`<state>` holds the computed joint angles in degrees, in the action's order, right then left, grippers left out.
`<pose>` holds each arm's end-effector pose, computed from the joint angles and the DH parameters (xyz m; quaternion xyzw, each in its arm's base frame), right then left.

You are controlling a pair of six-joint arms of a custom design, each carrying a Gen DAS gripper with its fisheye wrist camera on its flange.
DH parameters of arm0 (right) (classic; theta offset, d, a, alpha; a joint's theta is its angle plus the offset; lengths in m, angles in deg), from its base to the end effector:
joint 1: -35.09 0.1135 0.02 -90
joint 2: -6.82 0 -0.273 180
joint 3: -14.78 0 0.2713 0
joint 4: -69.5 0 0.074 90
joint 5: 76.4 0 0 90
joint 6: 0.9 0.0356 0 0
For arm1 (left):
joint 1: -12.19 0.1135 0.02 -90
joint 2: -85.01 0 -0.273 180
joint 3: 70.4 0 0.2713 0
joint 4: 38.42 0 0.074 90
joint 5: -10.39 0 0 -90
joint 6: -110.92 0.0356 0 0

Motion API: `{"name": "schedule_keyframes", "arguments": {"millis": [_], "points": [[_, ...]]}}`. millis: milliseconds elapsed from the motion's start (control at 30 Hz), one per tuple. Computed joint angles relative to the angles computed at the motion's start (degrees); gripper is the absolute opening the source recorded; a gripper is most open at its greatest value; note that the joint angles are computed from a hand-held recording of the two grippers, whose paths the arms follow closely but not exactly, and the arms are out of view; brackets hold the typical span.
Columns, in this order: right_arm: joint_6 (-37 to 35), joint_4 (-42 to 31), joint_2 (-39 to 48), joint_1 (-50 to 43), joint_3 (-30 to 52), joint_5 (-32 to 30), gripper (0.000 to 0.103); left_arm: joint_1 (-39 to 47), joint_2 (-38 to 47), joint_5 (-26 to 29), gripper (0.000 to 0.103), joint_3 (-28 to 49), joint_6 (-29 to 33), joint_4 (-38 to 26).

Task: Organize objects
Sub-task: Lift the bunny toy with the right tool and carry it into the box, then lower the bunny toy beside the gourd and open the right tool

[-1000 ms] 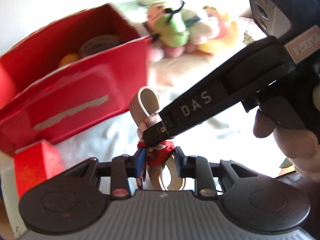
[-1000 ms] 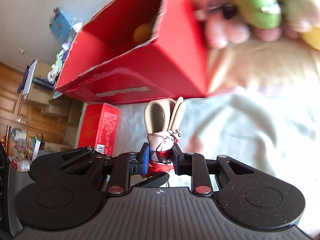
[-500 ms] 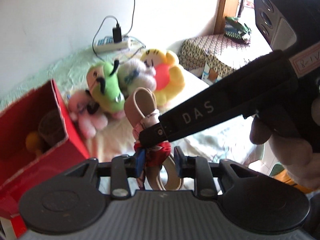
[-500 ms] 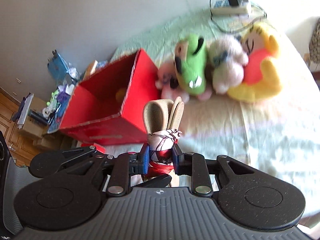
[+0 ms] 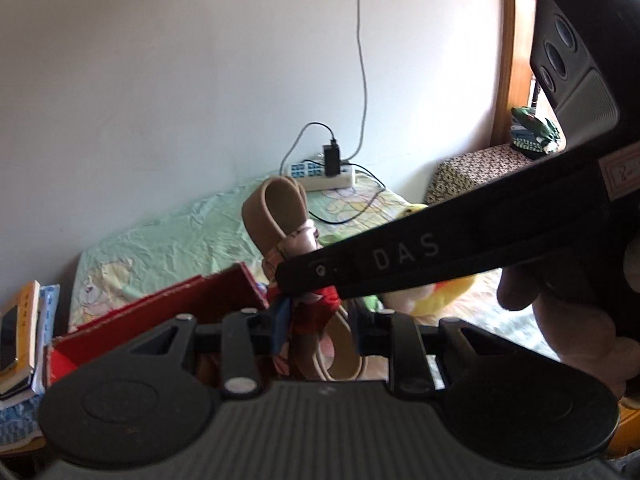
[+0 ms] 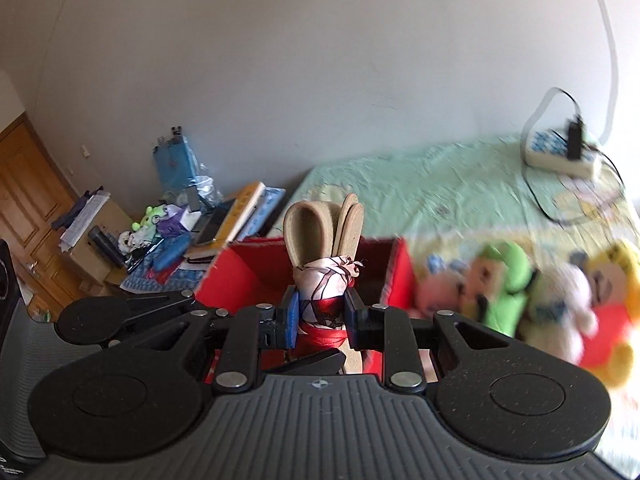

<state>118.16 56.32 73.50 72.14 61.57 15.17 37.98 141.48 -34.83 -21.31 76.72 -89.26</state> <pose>0.2072 0.1552 0.2121 -0.0547 0.8773 0.2499 0.4060 0.1825 0.0603 0.2218 0.3310 0.8320 -0.1120 0.4310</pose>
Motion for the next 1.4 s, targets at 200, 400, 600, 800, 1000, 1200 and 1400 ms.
{"name": "schedule_keyframes", "arguments": {"millis": [200, 400, 600, 800, 1000, 1200, 1400], "points": [[-2.9, 1.3, 17.0, 1.6, 15.1, -1.4, 0.025, 5.8, 15.6, 1.4, 0.024, 11.9, 2.4, 2.3], [-2.7, -4.7, 31.6, 2.0, 28.9, -5.5, 0.025, 8.1, 30.9, -1.1, 0.024, 22.0, 3.6, 1.5], [-1.8, -12.2, 43.8, 2.2, 39.5, -9.1, 0.025, 7.5, 42.2, -6.7, 0.024, 25.9, 5.0, 3.3], [-0.1, -19.4, 53.7, 1.7, 48.7, -12.8, 0.025, 6.6, 53.1, -12.0, 0.024, 32.1, 5.6, 1.2], [1.0, -24.3, 60.4, 1.5, 55.3, -13.7, 0.025, 4.8, 60.1, -16.7, 0.024, 36.9, 5.7, -0.4], [0.9, -28.3, 63.7, 1.9, 58.8, -12.1, 0.025, 3.1, 62.4, -19.8, 0.024, 38.4, 5.2, 0.4], [2.6, -28.1, 64.7, 1.7, 58.9, -10.3, 0.022, 2.7, 64.9, -20.3, 0.025, 41.7, 5.0, -2.6]]}}
